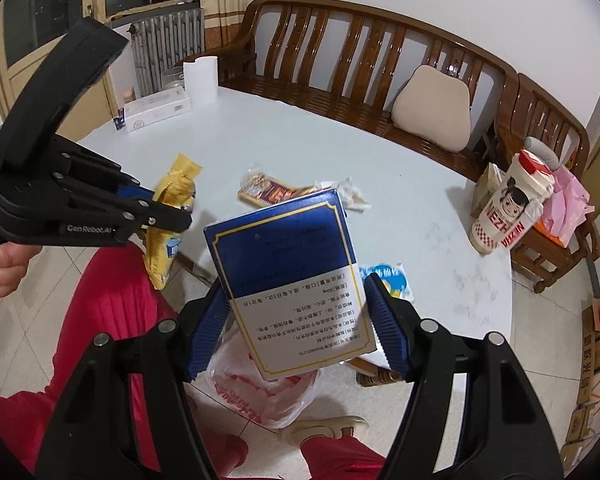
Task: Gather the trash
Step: 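Carry the yellow wrapper and blue-white pack down over the white trash bag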
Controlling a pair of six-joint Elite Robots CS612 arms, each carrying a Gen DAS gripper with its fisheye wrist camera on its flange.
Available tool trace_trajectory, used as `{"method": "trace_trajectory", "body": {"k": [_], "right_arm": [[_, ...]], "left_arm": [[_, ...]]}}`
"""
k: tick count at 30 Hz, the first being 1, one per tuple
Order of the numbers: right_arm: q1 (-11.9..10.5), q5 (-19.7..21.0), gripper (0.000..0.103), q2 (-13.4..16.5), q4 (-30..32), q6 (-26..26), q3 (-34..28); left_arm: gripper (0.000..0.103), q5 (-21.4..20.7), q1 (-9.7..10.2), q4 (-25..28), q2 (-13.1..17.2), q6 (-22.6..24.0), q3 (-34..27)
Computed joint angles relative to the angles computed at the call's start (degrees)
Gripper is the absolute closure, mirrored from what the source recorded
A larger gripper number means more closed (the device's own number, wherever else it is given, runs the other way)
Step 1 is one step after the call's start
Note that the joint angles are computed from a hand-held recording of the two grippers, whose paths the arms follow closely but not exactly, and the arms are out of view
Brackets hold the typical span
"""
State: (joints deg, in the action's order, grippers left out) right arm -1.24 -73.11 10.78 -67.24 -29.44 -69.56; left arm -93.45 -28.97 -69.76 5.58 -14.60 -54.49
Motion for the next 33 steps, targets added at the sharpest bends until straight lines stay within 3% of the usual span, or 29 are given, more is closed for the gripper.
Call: {"method": "trace_trajectory", "body": {"k": [16, 33], "right_arm": [[-0.11, -0.36, 0.036, 7.27, 7.81, 2.81, -11.77], [0.11, -2.75, 0.036, 13.43, 9.81, 8.84, -13.92]], "left_arm": [[0.091, -1.37, -1.95, 6.71, 7.74, 0.75, -11.07], [0.091, -4.93, -2.3, 8.54, 12.68, -0.6, -10.98]]}}
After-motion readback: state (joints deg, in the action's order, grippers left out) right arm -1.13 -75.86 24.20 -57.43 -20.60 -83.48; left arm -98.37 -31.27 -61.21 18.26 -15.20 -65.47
